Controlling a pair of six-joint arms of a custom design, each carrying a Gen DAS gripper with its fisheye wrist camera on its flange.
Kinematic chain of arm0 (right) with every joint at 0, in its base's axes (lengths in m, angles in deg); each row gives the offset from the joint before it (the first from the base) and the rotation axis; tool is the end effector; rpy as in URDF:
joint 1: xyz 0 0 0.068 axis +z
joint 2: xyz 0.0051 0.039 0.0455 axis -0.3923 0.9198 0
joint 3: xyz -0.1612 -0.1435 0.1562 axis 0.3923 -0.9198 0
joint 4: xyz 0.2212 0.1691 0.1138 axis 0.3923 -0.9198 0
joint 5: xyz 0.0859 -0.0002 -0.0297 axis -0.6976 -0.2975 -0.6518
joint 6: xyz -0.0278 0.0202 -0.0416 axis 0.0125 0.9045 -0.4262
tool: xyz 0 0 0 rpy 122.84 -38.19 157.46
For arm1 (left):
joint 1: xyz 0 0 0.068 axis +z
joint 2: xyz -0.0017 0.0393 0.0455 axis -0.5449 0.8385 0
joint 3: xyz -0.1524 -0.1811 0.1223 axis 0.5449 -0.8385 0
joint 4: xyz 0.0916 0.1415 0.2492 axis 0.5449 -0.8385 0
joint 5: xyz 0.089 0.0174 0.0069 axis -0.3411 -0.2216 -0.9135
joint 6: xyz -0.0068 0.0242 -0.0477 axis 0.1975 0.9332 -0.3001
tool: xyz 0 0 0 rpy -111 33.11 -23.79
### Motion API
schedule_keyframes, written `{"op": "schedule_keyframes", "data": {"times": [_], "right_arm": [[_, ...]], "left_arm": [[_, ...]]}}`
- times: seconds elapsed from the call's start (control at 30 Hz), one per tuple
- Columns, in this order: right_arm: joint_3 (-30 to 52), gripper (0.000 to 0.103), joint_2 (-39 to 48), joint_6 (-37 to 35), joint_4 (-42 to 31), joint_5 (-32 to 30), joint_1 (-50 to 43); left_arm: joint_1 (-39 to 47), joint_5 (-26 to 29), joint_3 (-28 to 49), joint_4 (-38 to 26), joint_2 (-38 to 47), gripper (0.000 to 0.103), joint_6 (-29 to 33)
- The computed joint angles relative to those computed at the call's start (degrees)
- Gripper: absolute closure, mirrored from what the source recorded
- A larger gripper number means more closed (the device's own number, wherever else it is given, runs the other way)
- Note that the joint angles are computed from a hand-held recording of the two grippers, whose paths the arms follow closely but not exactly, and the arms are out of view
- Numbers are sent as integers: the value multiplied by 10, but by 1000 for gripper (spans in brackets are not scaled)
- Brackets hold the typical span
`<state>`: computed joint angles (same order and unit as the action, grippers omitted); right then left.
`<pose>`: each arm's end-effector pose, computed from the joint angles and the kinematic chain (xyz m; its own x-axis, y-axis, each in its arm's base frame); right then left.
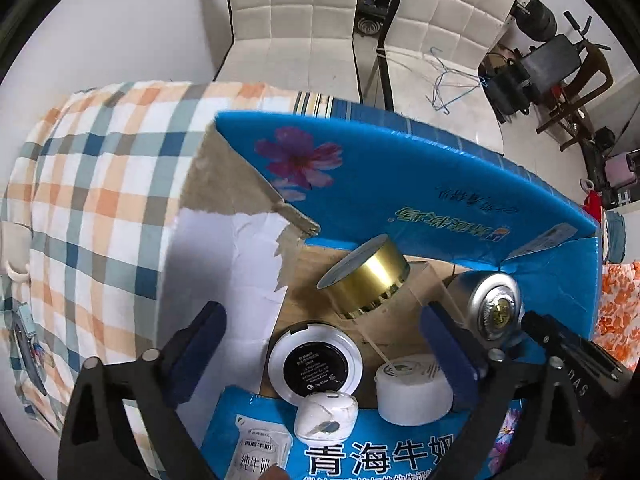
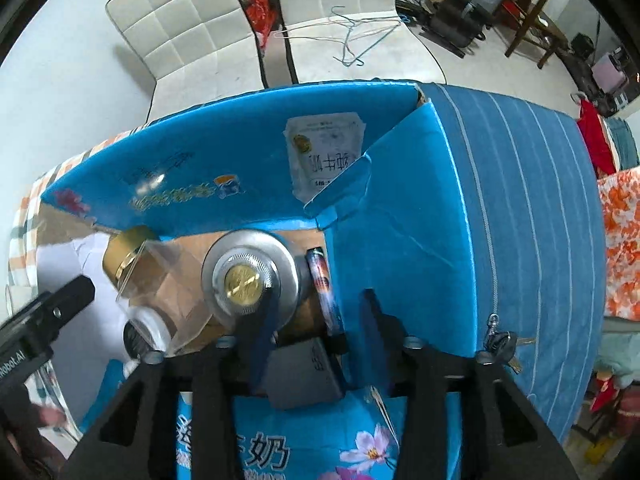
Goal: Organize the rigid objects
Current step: 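Lift both tools out and move the right tool toward the car keys, then grasp the black car keys with the right tool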
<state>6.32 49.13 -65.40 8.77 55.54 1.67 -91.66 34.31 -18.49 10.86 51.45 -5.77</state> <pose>0.2652 0.1226 0.1616 -0.9945 -0.0142 -0.1038 -0.0196 0.9985 0.0508 0.1471 -0.2319 0.1993 -0.9281 -0.3347 -0.1631 -0.3243 0.9419 -0.0873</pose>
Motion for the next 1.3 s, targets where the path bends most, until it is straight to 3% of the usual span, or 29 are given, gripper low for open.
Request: {"op": "schedule_keyframes", "data": {"times": [0.03,0.07,0.33,0.83,0.93,1.1,1.2,1.3], "right_arm": [[-6,25,-15,-1,-2,0,4],[-12,19,-29,1,-4,2,11],[-36,19,-149,25,-67,37,62],[17,19,-323,63,-207,41,102],[3,19,-365,49,-225,30,45],[-82,19,-413,-67,-222,7,-197],[-144,19,-380,-163,-166,3,-342],[-186,19,-299,-248,-89,-8,-424]], "left_arm": [[-4,-4,7,-8,1,3,-1],[-10,-9,17,-20,4,3,-2],[-86,-65,95,-111,22,3,-34],[-237,-134,223,-278,24,3,-195],[-252,-142,247,-292,36,3,-207],[-250,-132,264,-259,76,3,-196],[-243,-120,262,-207,114,3,-181],[-225,-94,251,-135,150,3,-153]]}}
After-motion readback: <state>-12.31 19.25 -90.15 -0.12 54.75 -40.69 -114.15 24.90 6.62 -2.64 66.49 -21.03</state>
